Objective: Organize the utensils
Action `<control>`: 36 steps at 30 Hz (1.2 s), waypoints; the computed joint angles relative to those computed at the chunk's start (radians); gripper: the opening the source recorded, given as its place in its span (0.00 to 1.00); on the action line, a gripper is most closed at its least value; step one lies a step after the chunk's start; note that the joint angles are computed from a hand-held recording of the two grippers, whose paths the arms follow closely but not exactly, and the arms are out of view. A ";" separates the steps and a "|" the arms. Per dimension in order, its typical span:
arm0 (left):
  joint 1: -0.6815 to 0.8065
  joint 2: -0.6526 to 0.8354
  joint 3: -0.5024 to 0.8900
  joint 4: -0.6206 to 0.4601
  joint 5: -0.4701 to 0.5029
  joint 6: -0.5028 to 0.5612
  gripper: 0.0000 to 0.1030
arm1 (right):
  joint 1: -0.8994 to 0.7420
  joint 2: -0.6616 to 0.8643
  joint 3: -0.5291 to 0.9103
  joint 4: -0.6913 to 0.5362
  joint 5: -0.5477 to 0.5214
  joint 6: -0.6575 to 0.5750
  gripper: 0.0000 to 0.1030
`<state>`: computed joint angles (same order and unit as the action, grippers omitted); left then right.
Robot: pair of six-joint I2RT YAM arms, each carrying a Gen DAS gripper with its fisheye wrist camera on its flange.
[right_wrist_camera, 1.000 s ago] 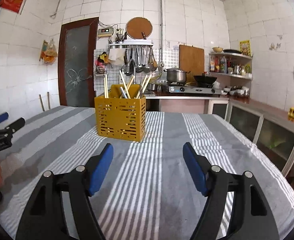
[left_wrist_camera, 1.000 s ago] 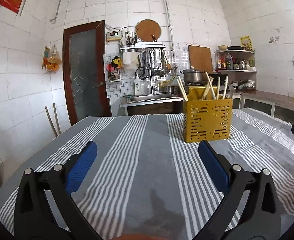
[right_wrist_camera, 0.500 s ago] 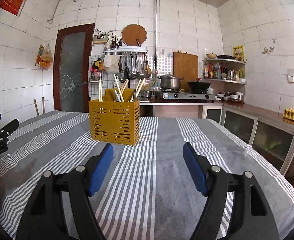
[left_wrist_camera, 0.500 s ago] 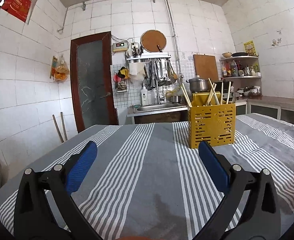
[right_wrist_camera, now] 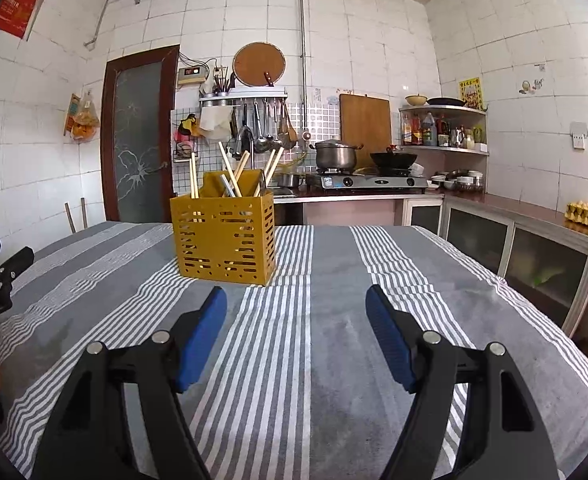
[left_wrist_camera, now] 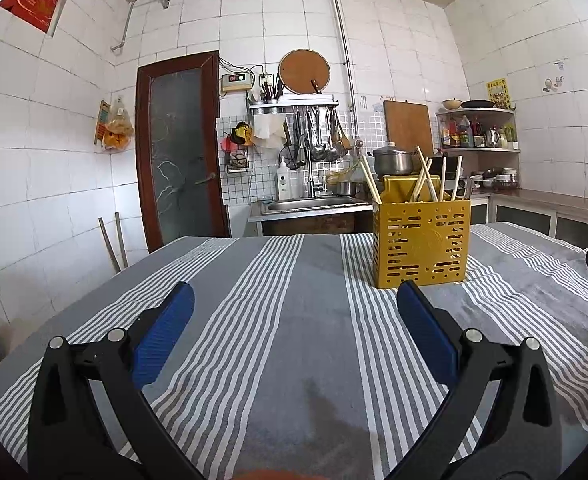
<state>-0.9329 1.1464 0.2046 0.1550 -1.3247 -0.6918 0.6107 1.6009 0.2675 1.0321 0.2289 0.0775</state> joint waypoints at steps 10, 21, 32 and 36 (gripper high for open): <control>0.027 -0.047 -0.035 0.067 0.026 0.078 0.95 | 0.002 -0.001 -0.001 -0.002 0.001 0.006 0.71; 0.041 -0.046 -0.043 0.099 0.038 0.104 0.95 | -0.002 0.000 -0.001 -0.004 -0.002 0.007 0.71; 0.047 -0.041 -0.048 0.124 0.044 0.117 0.95 | -0.007 -0.005 -0.001 -0.014 -0.009 0.017 0.71; 0.045 -0.043 -0.048 0.119 0.041 0.114 0.95 | -0.004 -0.005 -0.001 -0.013 -0.006 0.014 0.71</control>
<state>-0.8883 1.1035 0.1569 0.2739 -1.2842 -0.5779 0.6064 1.5955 0.2660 1.0188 0.2224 0.0914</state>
